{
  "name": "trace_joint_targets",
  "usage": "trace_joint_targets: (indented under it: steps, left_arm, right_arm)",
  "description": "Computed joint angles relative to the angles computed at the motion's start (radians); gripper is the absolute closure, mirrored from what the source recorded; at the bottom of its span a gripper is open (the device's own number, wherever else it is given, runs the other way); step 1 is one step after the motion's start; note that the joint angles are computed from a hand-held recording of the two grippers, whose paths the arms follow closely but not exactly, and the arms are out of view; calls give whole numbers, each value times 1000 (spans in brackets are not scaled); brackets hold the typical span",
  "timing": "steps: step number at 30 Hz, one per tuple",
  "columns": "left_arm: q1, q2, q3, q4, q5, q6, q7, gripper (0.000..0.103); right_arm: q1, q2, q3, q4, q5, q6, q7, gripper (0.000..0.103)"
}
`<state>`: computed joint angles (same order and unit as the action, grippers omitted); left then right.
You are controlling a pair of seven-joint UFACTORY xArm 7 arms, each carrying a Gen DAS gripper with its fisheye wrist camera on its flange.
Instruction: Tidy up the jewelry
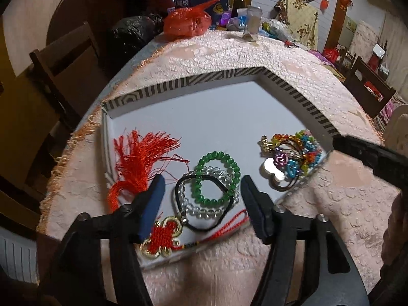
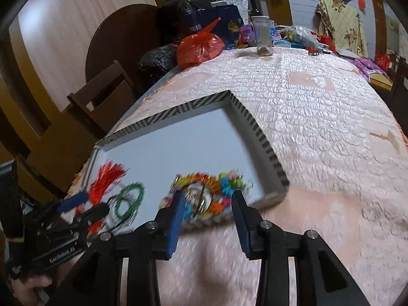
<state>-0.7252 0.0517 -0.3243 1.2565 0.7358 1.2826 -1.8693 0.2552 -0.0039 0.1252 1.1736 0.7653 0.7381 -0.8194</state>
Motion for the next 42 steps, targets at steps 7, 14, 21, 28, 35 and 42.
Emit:
trace_joint_targets:
  steps: [7,14,21,28,35,42]
  left_arm:
    - [-87,68,-34,156,-5,207,51,6]
    - [-226,146,-25,305,70,408,34,6]
    - [-302,193,-2,404,75,494,51,6]
    - [-338,226,26,462,75,498,83,6]
    - [-348,235,47,475,53,484,90,6]
    - [-343,236,52,465,40,463,90,6]
  right_arm:
    - [10,-202,-39,-152,-110,51,30,60]
    - [41,-395,-100,-266,-136,98,16,58]
    - [74,-499,-140,-332,-160,105,-9,57]
    - [75,-523,-162,-343,-178,123,4,57]
    - [77,-524,-172,-344,-177,134,-1,57]
    - [72,-520,-168,-344,-179,134,1,57]
